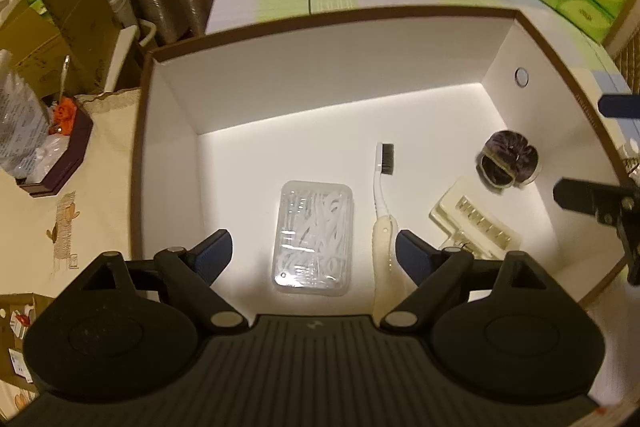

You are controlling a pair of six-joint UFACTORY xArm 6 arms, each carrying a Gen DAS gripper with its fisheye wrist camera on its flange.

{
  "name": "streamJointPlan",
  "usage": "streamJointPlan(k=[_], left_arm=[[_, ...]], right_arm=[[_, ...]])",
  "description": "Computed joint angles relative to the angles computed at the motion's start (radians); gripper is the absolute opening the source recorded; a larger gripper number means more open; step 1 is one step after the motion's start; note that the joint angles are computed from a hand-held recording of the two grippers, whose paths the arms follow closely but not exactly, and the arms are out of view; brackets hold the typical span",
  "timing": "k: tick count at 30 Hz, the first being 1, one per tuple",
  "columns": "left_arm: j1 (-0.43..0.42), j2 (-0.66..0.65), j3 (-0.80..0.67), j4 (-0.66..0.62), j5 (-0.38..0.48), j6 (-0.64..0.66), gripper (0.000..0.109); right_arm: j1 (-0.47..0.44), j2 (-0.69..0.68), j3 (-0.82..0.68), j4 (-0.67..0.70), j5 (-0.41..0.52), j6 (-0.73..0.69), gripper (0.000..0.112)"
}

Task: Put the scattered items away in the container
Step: 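Open the right gripper to drop the scrunchie while the left releases the floss box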

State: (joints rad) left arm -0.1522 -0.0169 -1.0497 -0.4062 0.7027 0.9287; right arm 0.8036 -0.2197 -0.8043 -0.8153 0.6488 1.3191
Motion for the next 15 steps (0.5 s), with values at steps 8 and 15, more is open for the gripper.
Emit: streamJointPlan(k=[8, 15], left_arm=[[0.020, -0.107, 0.062, -0.065, -0.005, 0.044, 0.092], [0.047, -0.209, 0.127, -0.120, 0.002, 0.091, 0.092]], right_arm=[[0.048, -0.062, 0.031, -0.045, 0.034, 0.133, 0.101], [0.106, -0.104, 0.043, -0.049, 0.110, 0.203, 0.101]])
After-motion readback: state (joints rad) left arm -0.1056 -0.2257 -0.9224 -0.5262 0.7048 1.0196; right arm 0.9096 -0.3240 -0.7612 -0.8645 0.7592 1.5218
